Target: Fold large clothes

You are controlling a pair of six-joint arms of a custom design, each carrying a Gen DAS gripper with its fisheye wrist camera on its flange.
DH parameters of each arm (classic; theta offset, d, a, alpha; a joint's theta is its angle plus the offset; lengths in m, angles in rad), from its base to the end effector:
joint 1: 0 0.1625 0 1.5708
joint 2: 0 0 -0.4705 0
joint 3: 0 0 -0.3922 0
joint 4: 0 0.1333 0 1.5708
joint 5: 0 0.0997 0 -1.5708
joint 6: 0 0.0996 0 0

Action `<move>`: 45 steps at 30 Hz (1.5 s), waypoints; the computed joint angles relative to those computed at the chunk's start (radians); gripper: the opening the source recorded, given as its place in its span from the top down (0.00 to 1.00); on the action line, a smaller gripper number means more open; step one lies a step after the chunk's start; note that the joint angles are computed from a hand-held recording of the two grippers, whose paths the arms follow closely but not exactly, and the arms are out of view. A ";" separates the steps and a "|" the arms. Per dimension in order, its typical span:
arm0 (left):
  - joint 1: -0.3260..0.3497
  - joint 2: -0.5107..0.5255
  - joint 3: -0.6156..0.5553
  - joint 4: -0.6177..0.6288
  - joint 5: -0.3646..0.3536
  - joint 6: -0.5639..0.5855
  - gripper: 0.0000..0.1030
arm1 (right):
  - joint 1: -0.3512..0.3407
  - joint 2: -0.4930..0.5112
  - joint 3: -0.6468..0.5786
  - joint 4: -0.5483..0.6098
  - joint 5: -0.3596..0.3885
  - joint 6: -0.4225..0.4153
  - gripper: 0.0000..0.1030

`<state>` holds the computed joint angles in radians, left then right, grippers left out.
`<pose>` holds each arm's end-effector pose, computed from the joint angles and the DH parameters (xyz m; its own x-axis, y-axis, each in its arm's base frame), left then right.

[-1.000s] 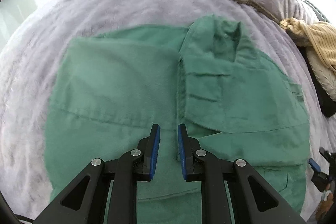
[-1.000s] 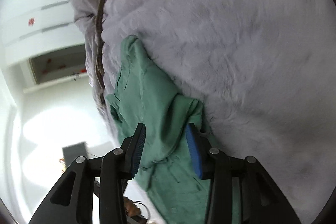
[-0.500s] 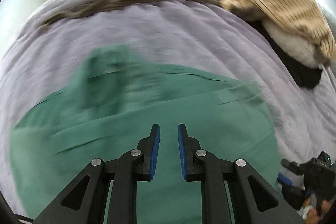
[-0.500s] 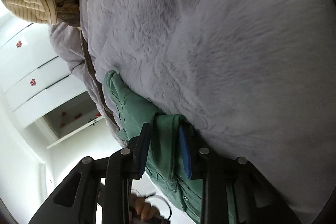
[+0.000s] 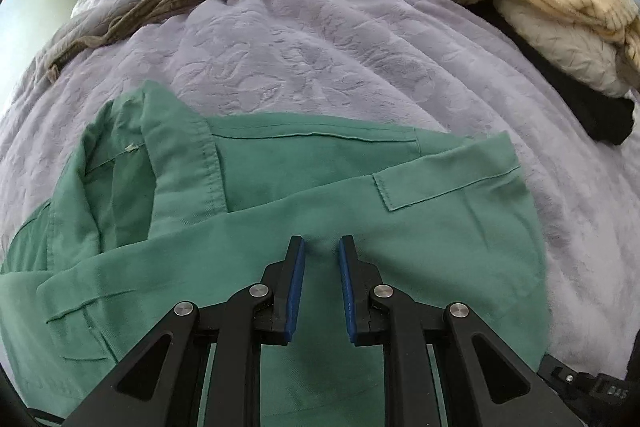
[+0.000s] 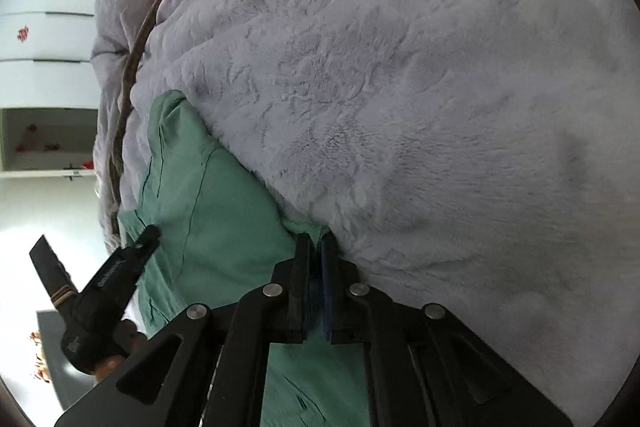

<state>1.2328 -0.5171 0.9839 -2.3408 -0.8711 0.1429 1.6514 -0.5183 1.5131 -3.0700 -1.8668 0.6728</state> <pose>-0.1046 -0.8930 0.1756 -0.7324 0.1998 -0.6509 0.4251 0.8809 -0.2080 0.1647 -0.7448 0.0314 -0.7984 0.5935 -0.1014 0.5461 0.6429 -0.5371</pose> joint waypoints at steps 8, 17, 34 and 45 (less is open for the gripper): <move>0.016 -0.176 0.150 -0.038 0.028 -0.005 0.81 | 0.056 -0.036 -0.030 0.040 -0.042 -0.255 0.91; 0.074 -0.323 0.352 -0.004 0.089 -0.136 0.81 | 0.050 0.109 -0.311 0.357 -0.070 -0.359 0.95; 0.078 -0.499 0.514 0.098 0.172 -0.356 0.47 | 0.099 -0.031 -0.131 0.435 -0.151 -0.303 0.94; 0.024 -0.631 0.666 0.232 0.169 -0.555 0.07 | 0.130 -0.092 -0.045 0.543 -0.137 -0.275 0.45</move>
<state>1.2563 -1.1486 1.6503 -2.1084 -0.7024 -0.4118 1.7818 -0.6098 1.4683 -2.5268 -2.0038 0.3976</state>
